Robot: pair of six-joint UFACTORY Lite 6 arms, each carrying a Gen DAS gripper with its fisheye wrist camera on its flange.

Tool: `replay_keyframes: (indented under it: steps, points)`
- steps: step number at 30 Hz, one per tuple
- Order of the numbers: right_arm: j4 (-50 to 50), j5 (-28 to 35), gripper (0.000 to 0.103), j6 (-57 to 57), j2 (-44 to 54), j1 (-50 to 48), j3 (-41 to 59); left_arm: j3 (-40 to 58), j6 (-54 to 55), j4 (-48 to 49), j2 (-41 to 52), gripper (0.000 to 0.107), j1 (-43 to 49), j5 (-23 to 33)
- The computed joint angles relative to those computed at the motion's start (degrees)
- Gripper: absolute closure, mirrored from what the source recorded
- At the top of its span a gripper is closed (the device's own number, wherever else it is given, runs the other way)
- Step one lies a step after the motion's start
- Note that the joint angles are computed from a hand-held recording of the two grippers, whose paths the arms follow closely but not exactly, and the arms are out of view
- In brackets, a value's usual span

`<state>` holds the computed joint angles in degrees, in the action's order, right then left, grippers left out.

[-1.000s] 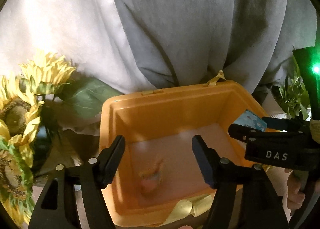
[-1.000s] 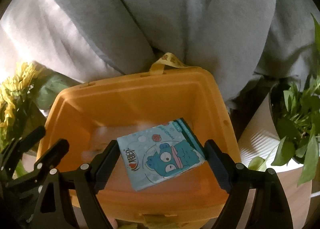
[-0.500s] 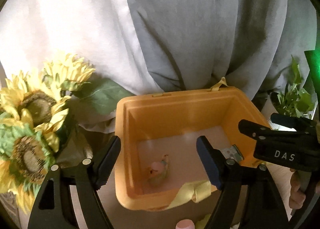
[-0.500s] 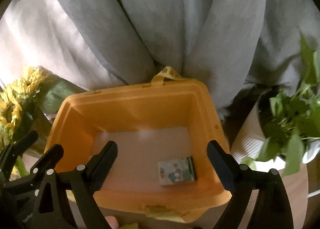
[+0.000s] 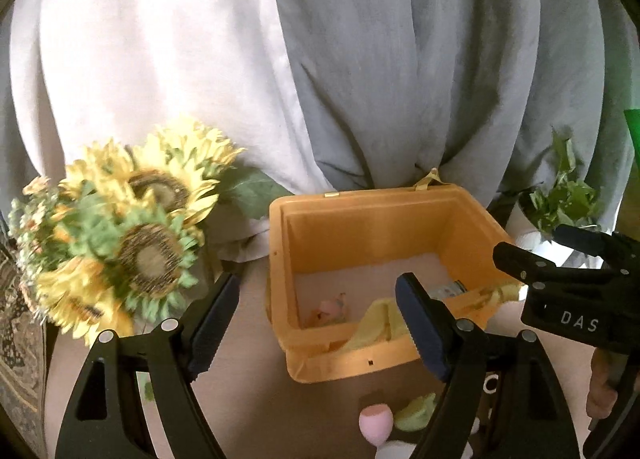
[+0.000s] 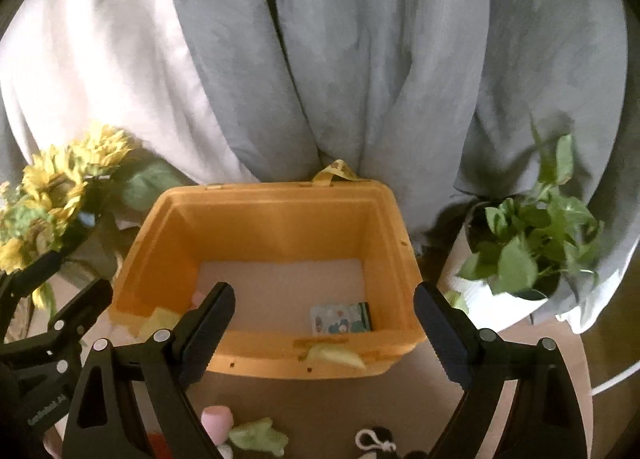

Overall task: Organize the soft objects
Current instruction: 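Withdraw both tools from the crate back toward the remaining toys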

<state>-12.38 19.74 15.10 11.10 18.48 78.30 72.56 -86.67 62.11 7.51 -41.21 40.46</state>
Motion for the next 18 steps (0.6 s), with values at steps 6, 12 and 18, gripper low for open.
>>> replay_keyframes:
  steps: [6,12,18]
  points:
    - [-7.0,-0.9,0.011,8.1,-8.6,2.8,-8.8,-5.9,-3.4,2.2,-6.3,0.026,-5.6,6.0]
    - [-8.0,-1.5,0.011,10.5,-15.6,4.1,-16.0,-10.5,-5.9,2.5,-11.7,0.025,-11.4,12.3]
    - [-13.7,-1.5,0.011,17.2,-23.1,6.5,-23.6,-16.8,-12.1,3.8,-18.1,0.025,-18.4,18.2]
